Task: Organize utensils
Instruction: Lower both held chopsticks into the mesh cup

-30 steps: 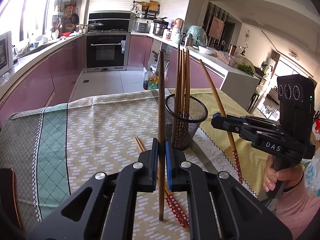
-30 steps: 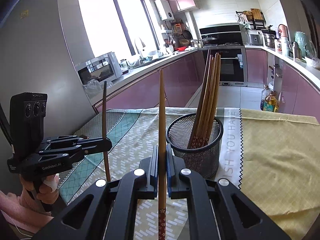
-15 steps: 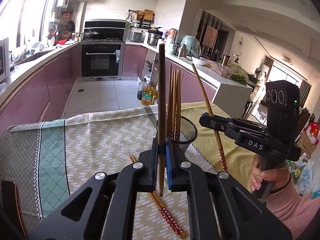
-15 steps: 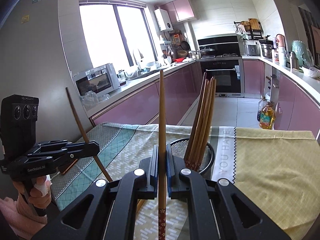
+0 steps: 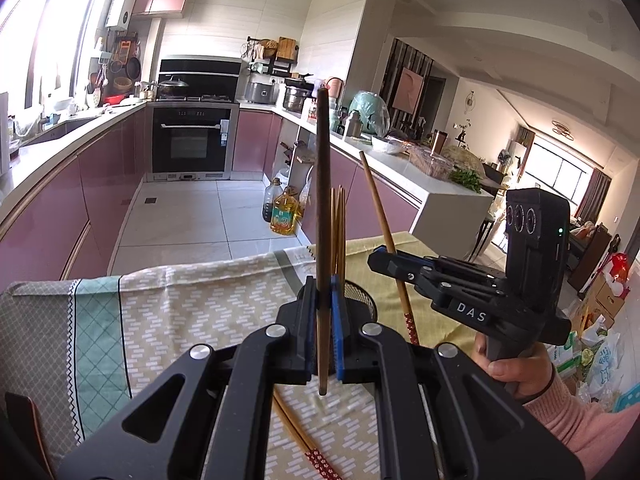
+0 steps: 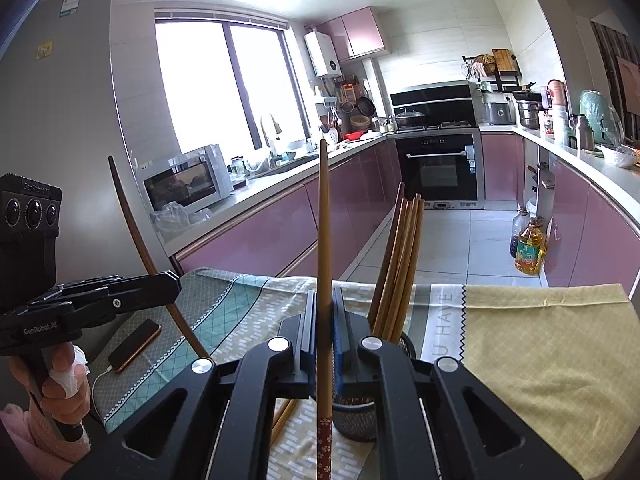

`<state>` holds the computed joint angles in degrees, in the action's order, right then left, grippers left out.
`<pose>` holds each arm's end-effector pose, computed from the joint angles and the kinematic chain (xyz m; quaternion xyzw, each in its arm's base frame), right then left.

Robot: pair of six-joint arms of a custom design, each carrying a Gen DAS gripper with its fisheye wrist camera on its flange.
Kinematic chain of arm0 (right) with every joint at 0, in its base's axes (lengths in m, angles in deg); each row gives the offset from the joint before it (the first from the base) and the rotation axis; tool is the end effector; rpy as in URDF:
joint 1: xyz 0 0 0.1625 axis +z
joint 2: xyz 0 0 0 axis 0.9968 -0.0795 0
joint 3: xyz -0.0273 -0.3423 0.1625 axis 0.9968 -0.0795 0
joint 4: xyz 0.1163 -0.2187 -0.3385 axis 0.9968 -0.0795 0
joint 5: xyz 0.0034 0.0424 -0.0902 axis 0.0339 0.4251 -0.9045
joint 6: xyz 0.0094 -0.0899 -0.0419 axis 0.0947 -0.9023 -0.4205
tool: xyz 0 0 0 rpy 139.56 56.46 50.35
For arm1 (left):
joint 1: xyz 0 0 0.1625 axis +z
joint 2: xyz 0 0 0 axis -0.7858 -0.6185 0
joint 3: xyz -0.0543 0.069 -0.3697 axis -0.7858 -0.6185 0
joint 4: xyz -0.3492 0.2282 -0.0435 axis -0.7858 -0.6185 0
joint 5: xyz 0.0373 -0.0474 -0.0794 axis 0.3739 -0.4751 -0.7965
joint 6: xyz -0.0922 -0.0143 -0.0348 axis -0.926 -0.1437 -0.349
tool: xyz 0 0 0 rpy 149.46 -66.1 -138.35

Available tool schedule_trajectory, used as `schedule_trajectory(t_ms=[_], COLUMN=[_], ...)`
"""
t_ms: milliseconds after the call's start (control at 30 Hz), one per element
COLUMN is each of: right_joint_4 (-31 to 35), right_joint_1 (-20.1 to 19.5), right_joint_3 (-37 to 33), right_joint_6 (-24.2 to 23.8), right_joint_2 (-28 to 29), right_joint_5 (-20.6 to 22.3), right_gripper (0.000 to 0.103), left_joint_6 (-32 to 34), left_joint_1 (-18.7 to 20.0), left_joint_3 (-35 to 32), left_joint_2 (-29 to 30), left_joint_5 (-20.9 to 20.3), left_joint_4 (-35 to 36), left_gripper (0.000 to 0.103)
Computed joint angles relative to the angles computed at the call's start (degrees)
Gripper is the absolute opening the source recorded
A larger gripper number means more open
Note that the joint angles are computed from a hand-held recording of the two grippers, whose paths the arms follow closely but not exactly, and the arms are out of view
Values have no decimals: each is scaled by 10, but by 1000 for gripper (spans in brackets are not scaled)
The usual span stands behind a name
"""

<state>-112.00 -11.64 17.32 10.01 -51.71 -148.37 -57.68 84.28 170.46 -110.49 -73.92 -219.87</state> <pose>0.0017 -0.6064 0.3439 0.4093 -0.8538 0.3209 0.0209 -0.3871 -0.4967 0.0117 0.2209 0.8450 -0.4456 0.1962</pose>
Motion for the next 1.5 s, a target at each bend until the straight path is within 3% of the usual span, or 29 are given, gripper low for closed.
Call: schedule_trajectory(t_ms=[733, 1500], right_joint_4=[-57, -143], right_joint_1=[27, 31], right_joint_3=[-51, -57], right_joint_6=[52, 79], right_joint_2=[58, 110], right_joint_5=[18, 10], right_gripper=[6, 6], left_joint_6=[86, 68], left_joint_1=[-3, 48], left_joint_3=[-78, -139], left_joint_2=[29, 57], left_joint_5=[0, -29], left_joint_4=[-39, 20], left_gripper=[8, 8])
